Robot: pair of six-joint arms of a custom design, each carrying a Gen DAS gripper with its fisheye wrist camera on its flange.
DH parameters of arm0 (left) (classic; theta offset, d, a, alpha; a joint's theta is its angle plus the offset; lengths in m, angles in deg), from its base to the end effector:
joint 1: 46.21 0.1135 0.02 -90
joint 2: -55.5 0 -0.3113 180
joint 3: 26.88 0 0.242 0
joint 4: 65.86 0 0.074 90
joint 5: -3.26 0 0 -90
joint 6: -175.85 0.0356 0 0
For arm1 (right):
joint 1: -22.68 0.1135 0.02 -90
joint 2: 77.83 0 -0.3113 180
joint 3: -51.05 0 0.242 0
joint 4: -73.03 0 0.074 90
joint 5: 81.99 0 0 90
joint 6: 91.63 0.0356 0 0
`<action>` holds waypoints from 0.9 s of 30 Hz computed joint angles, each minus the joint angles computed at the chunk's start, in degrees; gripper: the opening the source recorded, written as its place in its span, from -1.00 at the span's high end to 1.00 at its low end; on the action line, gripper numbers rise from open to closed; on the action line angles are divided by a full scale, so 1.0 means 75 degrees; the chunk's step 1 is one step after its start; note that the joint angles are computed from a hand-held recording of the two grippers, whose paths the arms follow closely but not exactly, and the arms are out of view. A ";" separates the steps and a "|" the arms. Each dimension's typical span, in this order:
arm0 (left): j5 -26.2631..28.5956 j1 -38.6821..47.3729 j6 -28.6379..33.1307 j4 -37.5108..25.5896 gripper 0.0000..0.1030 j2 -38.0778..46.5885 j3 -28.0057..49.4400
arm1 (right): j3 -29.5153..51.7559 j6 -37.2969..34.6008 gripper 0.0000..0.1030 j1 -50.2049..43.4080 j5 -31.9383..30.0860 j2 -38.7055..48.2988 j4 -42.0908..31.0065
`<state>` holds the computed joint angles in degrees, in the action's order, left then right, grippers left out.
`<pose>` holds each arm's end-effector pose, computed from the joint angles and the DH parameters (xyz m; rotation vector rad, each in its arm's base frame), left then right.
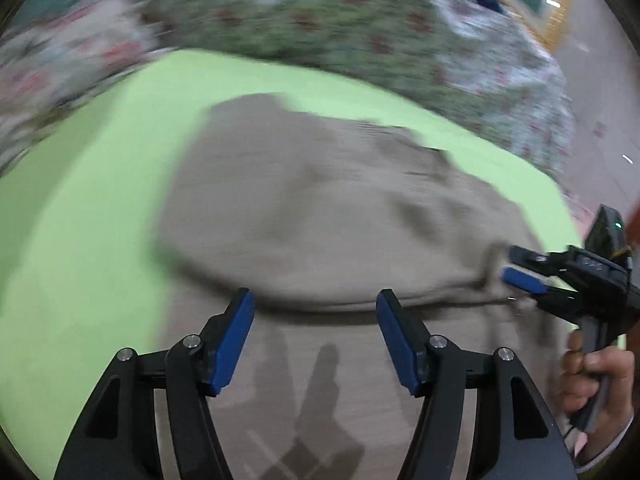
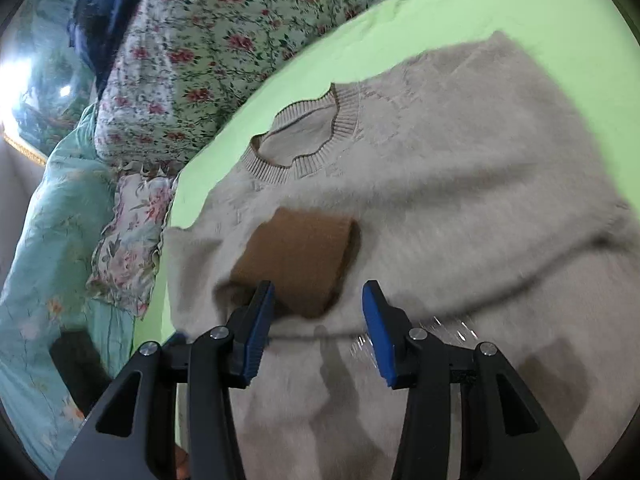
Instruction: Fold small clothes
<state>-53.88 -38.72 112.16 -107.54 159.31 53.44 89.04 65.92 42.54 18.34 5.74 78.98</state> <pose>0.3593 0.0278 0.2250 0.5722 2.4541 -0.5486 0.2265 0.0750 0.1805 1.0283 2.0825 0.6023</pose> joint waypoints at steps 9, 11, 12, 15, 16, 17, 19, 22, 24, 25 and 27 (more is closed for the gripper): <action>-0.0821 0.0412 -0.0569 -0.0316 -0.22 0.1494 0.1658 | 0.0429 -0.0437 0.91 -0.0415 -0.0319 0.0711 0.0623; -0.0896 0.0350 -0.0500 -0.0222 -0.22 0.1514 0.1627 | 0.0401 -0.0752 0.91 -0.0236 0.0483 -0.0405 -0.0125; -0.0908 0.0328 -0.0451 -0.0184 -0.22 0.1508 0.1590 | 0.0385 -0.0819 0.92 -0.0211 0.0701 -0.0856 -0.0415; -0.1131 0.0168 -0.0371 0.0032 -0.22 0.1457 0.1430 | 0.0404 -0.1100 0.92 -0.0412 0.1105 -0.2420 -0.1583; -0.1162 0.0104 -0.0374 0.0062 -0.22 0.1445 0.1424 | 0.0488 -0.1208 0.92 -0.0528 0.1205 -0.2866 -0.2118; -0.1259 -0.0101 -0.0528 0.0149 -0.22 0.1441 0.1433 | 0.0562 -0.1260 0.92 -0.0628 0.1242 -0.3108 -0.2475; -0.1429 -0.0281 -0.0751 0.0276 -0.21 0.1481 0.1493 | 0.0601 -0.1301 0.92 -0.0873 0.1155 -0.3477 -0.3092; -0.1676 -0.0482 -0.1105 0.0284 -0.21 0.1637 0.1723 | 0.0398 -0.1190 0.92 -0.1041 0.0961 -0.3518 -0.3284; -0.1948 -0.0536 -0.1431 0.0508 -0.17 0.1656 0.1692 | 0.0220 -0.1076 0.92 -0.0966 0.0957 -0.3399 -0.3223; -0.1978 -0.0495 -0.1559 0.0554 -0.15 0.1675 0.1694 | 0.0120 -0.0999 0.92 -0.0942 0.0950 -0.3293 -0.3129; -0.1633 -0.0224 -0.1871 0.0510 -0.14 0.1781 0.1807 | -0.0145 -0.0833 0.92 -0.0895 0.0881 -0.3256 -0.2843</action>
